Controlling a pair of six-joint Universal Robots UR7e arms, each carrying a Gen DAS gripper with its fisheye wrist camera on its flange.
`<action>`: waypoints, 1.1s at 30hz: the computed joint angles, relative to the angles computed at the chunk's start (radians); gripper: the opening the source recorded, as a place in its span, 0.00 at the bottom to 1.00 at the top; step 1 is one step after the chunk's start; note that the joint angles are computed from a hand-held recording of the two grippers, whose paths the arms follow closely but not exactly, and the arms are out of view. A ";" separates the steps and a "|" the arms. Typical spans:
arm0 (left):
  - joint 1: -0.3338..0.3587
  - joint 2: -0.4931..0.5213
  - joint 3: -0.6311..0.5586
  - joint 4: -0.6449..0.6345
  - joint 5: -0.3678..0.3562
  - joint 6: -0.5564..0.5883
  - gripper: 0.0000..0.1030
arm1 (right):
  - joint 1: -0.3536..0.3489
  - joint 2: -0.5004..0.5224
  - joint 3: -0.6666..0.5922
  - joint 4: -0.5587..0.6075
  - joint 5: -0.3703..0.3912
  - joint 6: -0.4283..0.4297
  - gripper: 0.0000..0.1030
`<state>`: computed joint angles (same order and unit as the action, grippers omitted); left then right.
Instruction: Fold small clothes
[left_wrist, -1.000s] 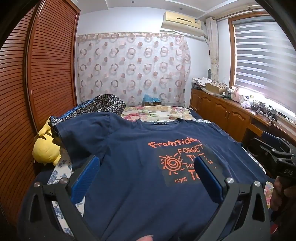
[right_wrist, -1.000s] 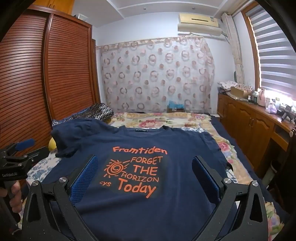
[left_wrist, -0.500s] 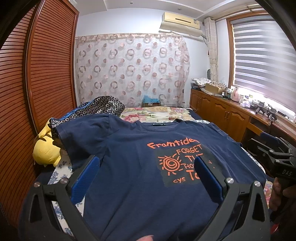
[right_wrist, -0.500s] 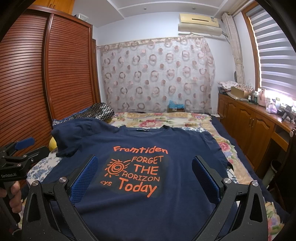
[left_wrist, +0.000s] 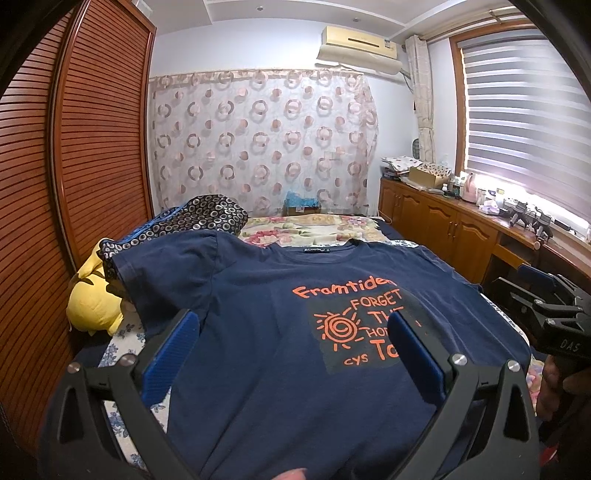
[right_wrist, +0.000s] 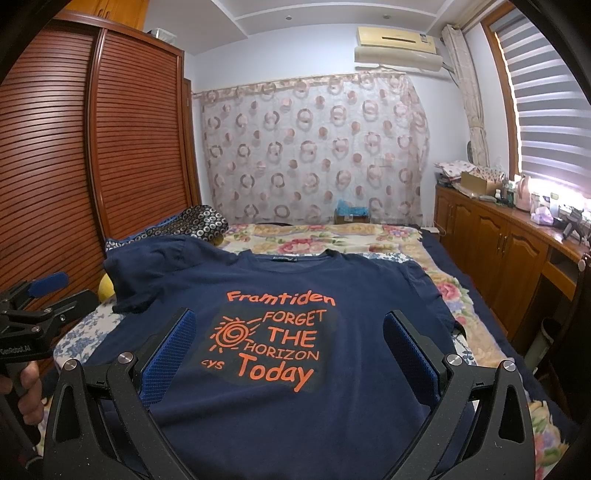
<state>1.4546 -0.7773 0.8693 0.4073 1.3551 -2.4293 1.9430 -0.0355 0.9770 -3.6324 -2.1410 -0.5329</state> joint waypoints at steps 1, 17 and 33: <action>0.000 0.000 0.000 0.000 0.000 0.001 1.00 | 0.000 0.000 -0.001 0.001 -0.001 -0.001 1.00; -0.003 -0.006 0.013 -0.009 -0.003 0.001 1.00 | 0.001 0.000 0.000 -0.001 0.001 0.001 1.00; -0.001 -0.004 0.012 -0.010 -0.001 0.003 1.00 | 0.002 0.001 0.000 -0.003 0.000 0.001 1.00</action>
<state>1.4540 -0.7814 0.8809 0.3977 1.3542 -2.4264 1.9447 -0.0343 0.9769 -3.6354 -2.1409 -0.5318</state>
